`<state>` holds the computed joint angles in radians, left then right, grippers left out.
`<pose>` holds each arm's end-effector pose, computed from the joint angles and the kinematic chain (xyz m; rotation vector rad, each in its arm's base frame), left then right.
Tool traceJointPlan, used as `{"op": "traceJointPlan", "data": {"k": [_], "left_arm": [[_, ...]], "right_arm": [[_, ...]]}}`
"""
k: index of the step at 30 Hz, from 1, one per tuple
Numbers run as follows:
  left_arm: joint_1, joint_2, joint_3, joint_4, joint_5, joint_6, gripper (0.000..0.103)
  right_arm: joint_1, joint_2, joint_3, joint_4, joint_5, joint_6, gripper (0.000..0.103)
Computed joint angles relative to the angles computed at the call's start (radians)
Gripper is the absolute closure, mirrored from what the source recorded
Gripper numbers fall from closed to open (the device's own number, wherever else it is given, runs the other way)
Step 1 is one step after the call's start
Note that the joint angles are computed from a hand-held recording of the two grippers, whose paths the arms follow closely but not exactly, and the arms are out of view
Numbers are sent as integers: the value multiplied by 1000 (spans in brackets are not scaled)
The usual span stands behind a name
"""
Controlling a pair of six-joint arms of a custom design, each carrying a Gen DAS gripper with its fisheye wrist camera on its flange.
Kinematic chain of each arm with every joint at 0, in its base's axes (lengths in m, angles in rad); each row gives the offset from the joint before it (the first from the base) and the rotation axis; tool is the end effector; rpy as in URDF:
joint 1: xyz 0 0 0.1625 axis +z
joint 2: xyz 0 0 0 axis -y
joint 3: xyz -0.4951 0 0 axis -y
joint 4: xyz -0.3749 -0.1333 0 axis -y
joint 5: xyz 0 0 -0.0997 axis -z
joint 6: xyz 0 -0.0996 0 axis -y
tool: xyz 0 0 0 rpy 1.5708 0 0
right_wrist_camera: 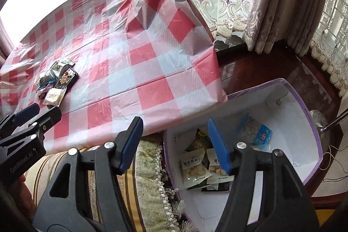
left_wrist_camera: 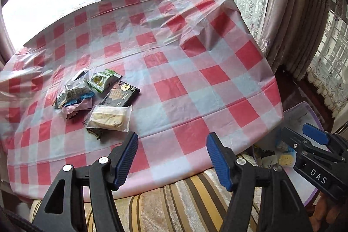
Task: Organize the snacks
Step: 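Move both open tools back over the remaining snacks on the table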
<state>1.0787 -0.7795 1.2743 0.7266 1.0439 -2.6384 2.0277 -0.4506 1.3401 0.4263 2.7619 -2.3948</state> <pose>-0.1303 -0.6312 0.2175 1.1232 2.3247 -0.4513 0.2989 -0.5156 0.0260 -0.4788 -2.0303 1.0169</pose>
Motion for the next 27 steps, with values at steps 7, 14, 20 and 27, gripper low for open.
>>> {"op": "traceJointPlan", "data": {"k": [7, 14, 20, 27], "left_arm": [[48, 3, -72, 5, -35, -7, 37], [90, 27, -161, 42, -59, -23, 37], [122, 63, -251, 92, -75, -33, 37], [155, 111, -368, 158, -88, -52, 37]], "right_arm": [[8, 63, -149, 19, -40, -141, 36], [4, 130, -292, 68, -81, -227, 33], [-3, 199, -435, 144, -116, -262, 32], [-12, 277, -600, 234, -149, -299, 31]]}}
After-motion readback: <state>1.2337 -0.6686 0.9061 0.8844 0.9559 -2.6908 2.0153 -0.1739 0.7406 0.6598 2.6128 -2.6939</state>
